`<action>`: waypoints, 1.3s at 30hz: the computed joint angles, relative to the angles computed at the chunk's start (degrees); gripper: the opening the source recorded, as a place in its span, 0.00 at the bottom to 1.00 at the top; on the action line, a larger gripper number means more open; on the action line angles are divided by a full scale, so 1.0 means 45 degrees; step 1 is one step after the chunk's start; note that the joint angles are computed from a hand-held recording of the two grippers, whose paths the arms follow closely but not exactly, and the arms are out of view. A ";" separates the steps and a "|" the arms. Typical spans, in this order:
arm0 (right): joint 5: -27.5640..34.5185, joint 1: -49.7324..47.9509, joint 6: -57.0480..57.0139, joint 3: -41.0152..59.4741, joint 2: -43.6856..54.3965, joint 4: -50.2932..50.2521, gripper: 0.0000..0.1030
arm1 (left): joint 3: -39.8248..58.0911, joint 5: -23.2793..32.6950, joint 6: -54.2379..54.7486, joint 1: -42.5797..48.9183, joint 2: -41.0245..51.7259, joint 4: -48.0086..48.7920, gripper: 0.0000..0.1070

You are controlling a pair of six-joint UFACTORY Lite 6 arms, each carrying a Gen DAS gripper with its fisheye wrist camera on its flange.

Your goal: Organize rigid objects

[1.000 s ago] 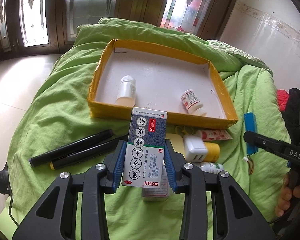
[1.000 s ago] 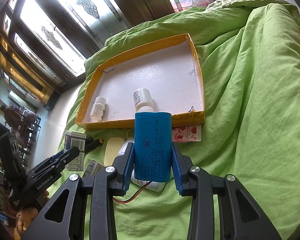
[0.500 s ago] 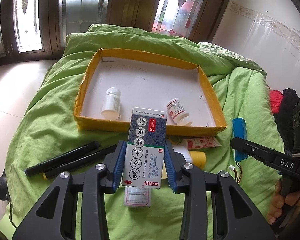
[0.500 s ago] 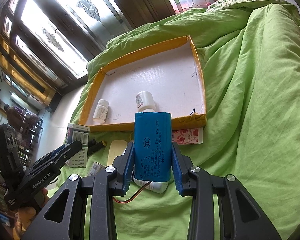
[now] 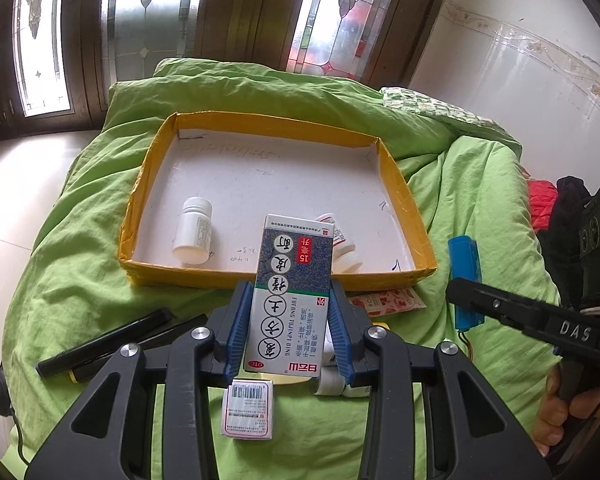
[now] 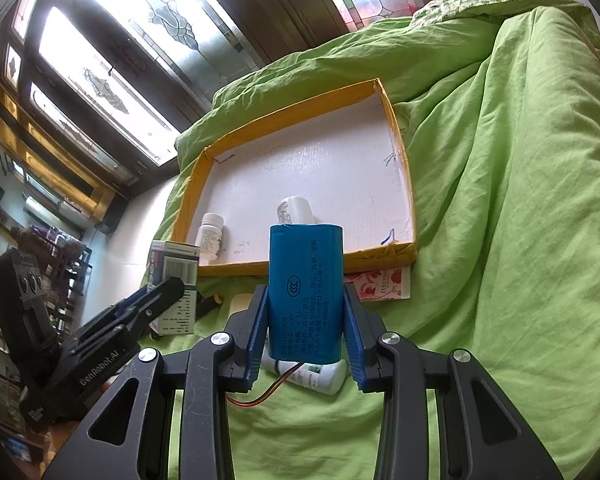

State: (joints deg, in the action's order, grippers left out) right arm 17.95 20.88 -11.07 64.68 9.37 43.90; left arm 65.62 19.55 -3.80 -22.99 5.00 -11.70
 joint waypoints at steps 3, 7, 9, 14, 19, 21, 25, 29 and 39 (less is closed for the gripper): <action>0.0302 -0.0087 0.0660 0.0641 0.0264 -0.0339 0.31 | 0.0292 0.0111 -0.0049 0.0039 0.0212 0.0020 0.32; 0.0873 -0.0196 0.2289 0.2227 0.0874 -0.1539 0.31 | 0.0667 0.0268 0.0054 0.0121 0.0424 -0.0022 0.32; 0.1121 -0.0203 0.2963 0.3129 0.1329 -0.2058 0.31 | 0.0899 0.0362 -0.0047 0.0133 0.0581 0.0133 0.32; 0.0950 -0.0206 0.3133 0.3926 0.1852 -0.2232 0.31 | 0.1418 0.0532 0.0097 0.0203 0.0894 0.0084 0.32; 0.0603 -0.0559 0.1340 0.3568 0.2129 -0.0591 0.31 | 0.2298 0.0734 0.0140 0.0183 0.1619 0.0226 0.32; 0.0558 -0.0768 0.0825 0.3292 0.2166 -0.0047 0.31 | 0.2675 0.0807 0.0151 0.0170 0.1931 0.0283 0.32; 0.0499 -0.1054 0.0705 0.3103 0.2289 0.0205 0.31 | 0.3512 0.1018 0.0386 0.0219 0.2606 0.0055 0.32; 0.0513 -0.1151 0.0728 0.3247 0.2497 0.0214 0.31 | 0.4459 0.1233 0.0423 0.0309 0.3414 0.0040 0.32; 0.0772 -0.1075 0.1261 0.3887 0.3081 -0.0424 0.31 | 0.6129 0.1780 0.0326 0.0347 0.5131 0.0108 0.32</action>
